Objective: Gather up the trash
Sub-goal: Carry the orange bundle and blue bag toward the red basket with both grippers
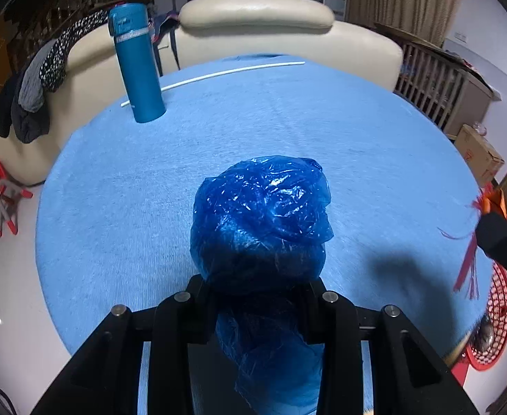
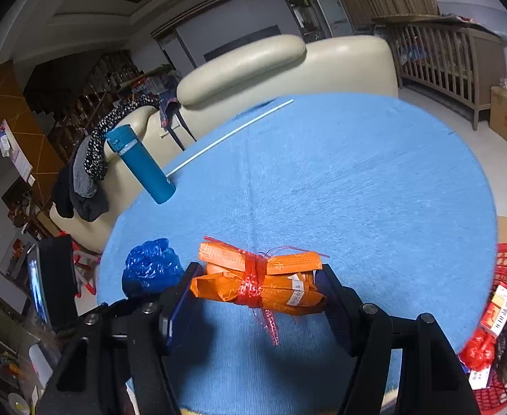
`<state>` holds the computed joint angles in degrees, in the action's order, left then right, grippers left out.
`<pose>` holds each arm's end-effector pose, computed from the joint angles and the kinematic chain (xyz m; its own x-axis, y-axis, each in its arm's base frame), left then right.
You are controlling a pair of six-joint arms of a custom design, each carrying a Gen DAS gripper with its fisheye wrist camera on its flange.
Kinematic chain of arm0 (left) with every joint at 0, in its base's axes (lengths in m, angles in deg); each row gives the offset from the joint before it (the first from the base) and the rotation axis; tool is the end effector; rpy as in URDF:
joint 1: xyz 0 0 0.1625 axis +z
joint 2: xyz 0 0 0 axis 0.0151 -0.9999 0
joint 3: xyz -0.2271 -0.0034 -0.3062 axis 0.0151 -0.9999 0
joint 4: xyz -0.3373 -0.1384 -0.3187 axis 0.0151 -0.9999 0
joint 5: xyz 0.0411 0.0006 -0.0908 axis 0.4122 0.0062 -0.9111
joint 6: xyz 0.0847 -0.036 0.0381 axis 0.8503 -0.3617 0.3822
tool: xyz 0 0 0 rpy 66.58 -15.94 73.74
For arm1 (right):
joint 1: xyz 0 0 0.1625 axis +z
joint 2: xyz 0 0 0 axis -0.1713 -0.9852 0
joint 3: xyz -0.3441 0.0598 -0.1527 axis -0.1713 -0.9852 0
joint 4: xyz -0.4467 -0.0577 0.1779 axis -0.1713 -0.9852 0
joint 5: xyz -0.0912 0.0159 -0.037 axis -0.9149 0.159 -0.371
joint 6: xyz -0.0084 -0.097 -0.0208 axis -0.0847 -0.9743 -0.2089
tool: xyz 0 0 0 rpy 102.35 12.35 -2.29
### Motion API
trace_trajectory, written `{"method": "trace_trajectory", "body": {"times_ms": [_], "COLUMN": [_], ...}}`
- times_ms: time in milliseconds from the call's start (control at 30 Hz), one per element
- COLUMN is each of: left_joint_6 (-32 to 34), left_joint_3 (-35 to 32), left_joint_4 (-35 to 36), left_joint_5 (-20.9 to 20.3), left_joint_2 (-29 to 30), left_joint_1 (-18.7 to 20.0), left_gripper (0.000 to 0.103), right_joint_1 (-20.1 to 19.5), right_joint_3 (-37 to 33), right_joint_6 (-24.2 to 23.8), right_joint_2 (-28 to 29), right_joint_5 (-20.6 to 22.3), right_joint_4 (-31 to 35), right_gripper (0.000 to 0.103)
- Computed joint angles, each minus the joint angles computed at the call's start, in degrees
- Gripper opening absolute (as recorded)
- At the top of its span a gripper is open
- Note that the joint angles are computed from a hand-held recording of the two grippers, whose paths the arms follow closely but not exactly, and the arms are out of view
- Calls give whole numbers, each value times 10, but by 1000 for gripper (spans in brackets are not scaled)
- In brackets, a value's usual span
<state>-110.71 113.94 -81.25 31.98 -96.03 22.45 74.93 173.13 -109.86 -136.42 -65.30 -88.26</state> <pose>-0.3954 -0.4032 -0.1014 -0.6407 -0.4206 -0.6424 0.2052 0.7124 -0.6711 -0.0456 -0.4623 0.3642 -0.8354 -0.4577 0.3042 -0.5492 0.7164 -0.4302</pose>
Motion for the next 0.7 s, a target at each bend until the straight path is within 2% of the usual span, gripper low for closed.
{"method": "trace_trajectory", "body": {"times_ms": [400, 700], "left_joint_6": [-4, 44], "left_joint_3": [-26, -42], "left_joint_4": [34, 9], "left_joint_5": [7, 1], "left_joint_2": [20, 45], "left_joint_1": [-21, -3], "left_gripper": [37, 37], "right_joint_1": [-34, -64], "right_joint_3": [12, -12], "right_joint_6": [-23, -2], "right_joint_2": [-63, -41], "right_joint_5": [55, 64], "right_joint_4": [23, 16], "right_gripper": [70, 70]}}
